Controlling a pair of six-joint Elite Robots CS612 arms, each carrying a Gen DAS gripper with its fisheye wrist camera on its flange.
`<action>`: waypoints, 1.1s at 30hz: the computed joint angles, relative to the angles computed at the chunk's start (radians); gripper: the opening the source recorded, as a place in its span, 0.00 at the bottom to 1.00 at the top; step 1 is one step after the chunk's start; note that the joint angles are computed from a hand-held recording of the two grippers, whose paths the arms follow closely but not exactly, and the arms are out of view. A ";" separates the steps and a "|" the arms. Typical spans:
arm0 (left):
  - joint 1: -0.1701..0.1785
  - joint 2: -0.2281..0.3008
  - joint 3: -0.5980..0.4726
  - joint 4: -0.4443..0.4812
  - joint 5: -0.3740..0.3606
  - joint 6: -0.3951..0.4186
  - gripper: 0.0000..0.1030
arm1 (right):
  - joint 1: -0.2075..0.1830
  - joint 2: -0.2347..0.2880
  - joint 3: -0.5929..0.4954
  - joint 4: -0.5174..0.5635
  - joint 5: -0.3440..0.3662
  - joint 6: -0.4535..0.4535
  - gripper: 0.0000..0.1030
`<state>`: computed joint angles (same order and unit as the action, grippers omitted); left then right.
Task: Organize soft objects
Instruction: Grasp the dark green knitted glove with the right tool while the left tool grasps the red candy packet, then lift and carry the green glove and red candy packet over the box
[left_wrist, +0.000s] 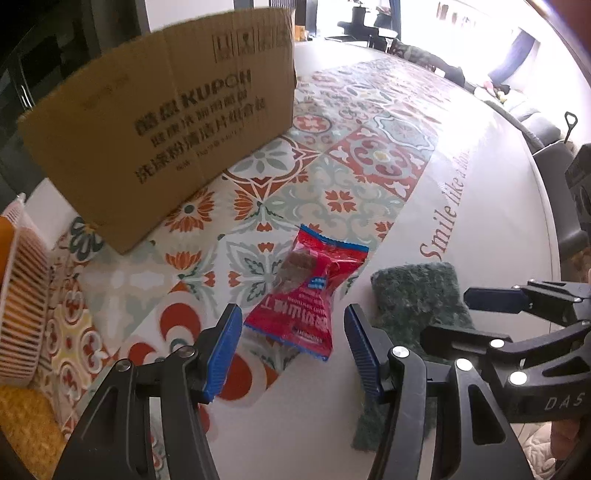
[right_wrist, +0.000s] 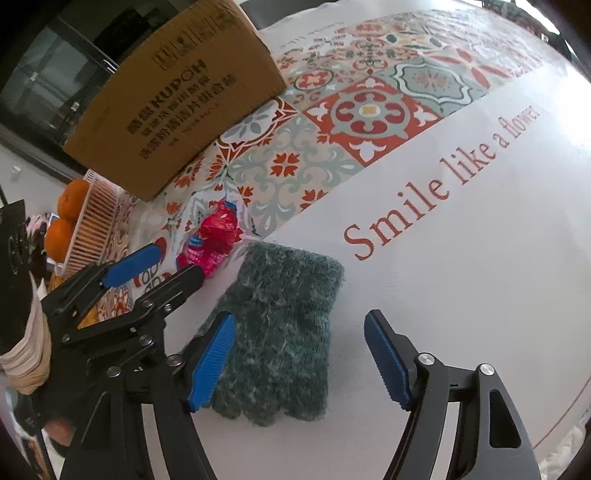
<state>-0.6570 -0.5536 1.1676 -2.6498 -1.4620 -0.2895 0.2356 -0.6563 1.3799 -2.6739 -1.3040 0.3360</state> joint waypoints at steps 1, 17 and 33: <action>0.003 0.007 -0.010 0.003 -0.013 -0.002 0.55 | 0.000 0.004 -0.005 0.003 0.001 -0.005 0.66; 0.010 0.034 -0.031 -0.022 -0.053 -0.072 0.45 | -0.006 0.020 -0.024 -0.023 0.026 -0.116 0.33; -0.039 -0.048 0.105 -0.117 0.120 -0.361 0.37 | -0.026 -0.022 0.048 -0.154 0.082 -0.204 0.17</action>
<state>-0.6963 -0.6015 1.2731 -2.7663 -1.3421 -0.6505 0.2098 -0.6779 1.4284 -2.8278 -1.2223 0.1315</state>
